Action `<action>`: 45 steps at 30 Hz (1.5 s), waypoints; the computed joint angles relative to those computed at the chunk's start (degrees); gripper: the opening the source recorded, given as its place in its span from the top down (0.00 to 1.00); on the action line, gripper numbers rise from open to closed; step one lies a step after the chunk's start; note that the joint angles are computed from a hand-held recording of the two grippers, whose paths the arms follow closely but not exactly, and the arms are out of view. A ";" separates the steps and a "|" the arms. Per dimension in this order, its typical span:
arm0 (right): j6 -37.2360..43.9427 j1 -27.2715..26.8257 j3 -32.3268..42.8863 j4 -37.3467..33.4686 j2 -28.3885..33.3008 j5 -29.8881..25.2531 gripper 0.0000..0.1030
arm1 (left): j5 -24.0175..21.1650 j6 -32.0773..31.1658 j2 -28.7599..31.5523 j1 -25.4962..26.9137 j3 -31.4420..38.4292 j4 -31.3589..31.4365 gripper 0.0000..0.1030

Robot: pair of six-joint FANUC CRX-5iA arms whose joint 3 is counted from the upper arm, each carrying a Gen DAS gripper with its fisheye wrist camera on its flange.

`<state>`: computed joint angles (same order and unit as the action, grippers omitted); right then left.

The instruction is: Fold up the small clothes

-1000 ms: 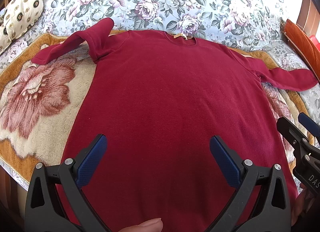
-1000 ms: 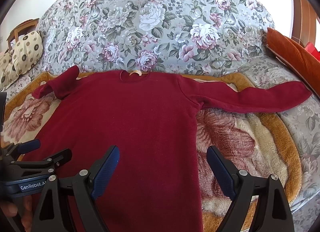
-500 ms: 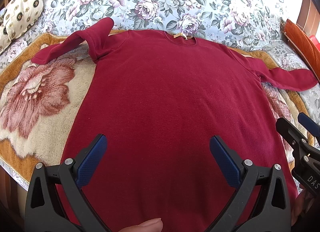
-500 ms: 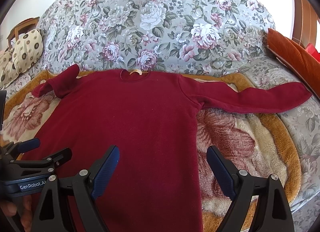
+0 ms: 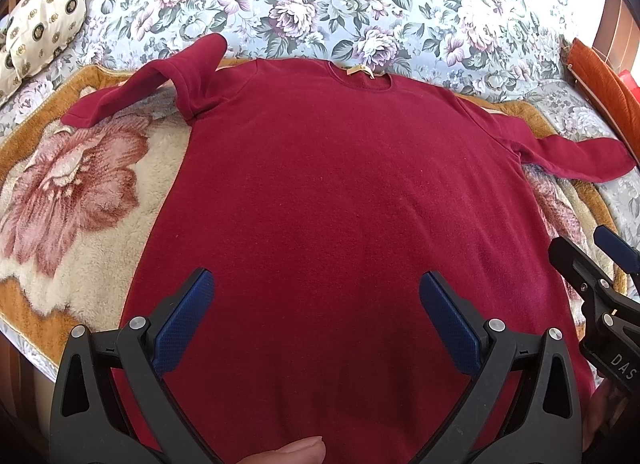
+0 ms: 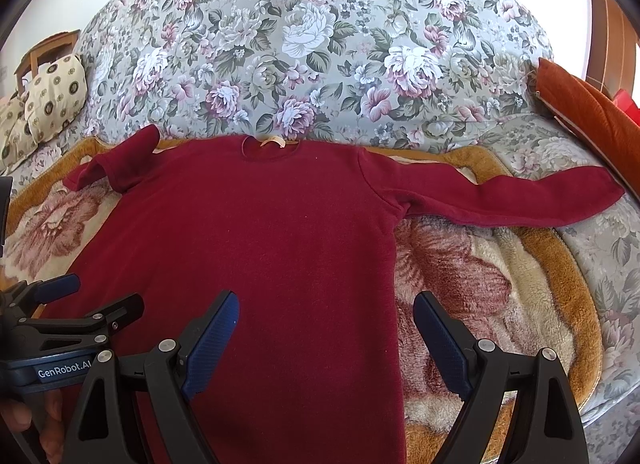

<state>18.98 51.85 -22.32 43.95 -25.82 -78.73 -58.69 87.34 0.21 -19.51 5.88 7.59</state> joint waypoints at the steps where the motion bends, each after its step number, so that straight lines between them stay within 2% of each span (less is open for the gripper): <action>1: 0.12 -0.15 0.16 -0.02 0.08 0.07 0.15 | 0.00 0.00 0.00 0.00 0.00 0.00 0.00; 45: 0.34 -0.45 0.58 -1.06 0.44 0.11 0.15 | -0.05 0.54 -0.15 -0.51 -0.28 -0.13 0.00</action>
<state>19.32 51.40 -21.74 42.89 -25.38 -78.62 -58.74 87.88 0.06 -20.03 5.60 7.47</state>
